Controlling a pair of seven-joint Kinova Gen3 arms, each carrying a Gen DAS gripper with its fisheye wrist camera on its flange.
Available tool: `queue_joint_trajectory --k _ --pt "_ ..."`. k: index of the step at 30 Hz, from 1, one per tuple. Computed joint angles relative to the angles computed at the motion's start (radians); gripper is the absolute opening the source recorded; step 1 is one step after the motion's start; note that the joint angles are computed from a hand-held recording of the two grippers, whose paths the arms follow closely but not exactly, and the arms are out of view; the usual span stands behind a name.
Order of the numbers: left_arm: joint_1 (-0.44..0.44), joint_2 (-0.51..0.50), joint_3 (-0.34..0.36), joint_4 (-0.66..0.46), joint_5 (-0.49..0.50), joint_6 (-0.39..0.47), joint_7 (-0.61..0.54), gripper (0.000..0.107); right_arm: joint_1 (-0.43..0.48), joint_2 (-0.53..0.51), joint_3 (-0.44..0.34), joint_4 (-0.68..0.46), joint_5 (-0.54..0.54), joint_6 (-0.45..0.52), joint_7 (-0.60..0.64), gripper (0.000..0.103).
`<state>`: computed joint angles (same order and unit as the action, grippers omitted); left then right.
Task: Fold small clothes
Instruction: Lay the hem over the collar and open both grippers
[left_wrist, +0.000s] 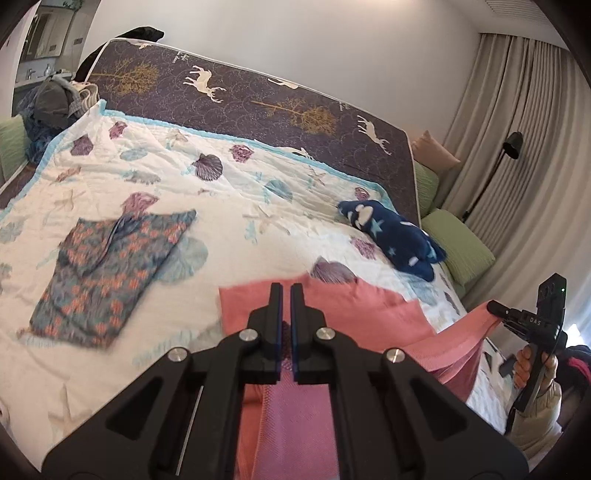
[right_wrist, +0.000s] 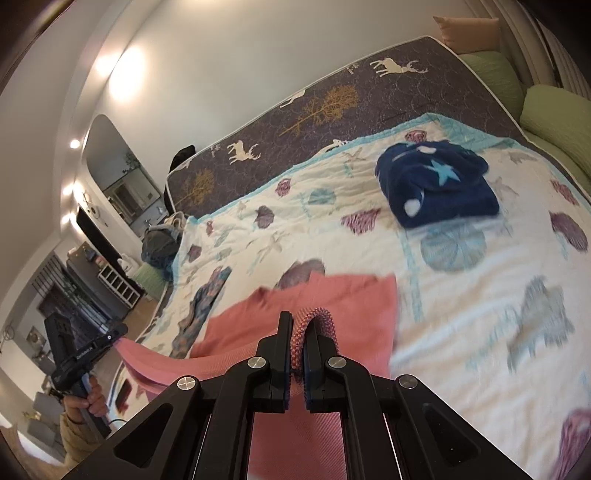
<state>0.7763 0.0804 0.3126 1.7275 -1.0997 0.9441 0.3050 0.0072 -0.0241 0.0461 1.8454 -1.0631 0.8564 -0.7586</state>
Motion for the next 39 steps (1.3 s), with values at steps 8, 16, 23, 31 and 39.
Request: queue_joint_trajectory --k 8,16,23,31,39 --pt "-0.156 0.086 -0.128 -0.004 0.086 -0.296 -0.039 0.004 0.033 0.287 -0.107 -0.248 0.080 -0.016 -0.199 0.005" --pt "-0.237 0.214 -0.210 -0.044 0.314 -0.417 -0.198 0.005 -0.050 0.482 -0.114 -0.430 0.350 -0.001 -0.498 0.006" --pt "-0.143 0.188 -0.368 0.055 0.340 -0.510 -0.051 0.005 0.030 0.477 -0.217 -0.426 0.438 -0.029 -0.597 0.023" --pt "-0.082 0.113 -0.287 0.041 0.237 -0.411 -0.119 0.010 -0.072 0.254 -0.230 -0.268 0.636 -0.200 -0.504 0.046" --pt "-0.252 0.280 -0.011 -0.162 0.364 -0.329 -0.444 0.031 -0.331 0.360 -0.121 -0.367 0.746 -0.077 -0.553 0.044"
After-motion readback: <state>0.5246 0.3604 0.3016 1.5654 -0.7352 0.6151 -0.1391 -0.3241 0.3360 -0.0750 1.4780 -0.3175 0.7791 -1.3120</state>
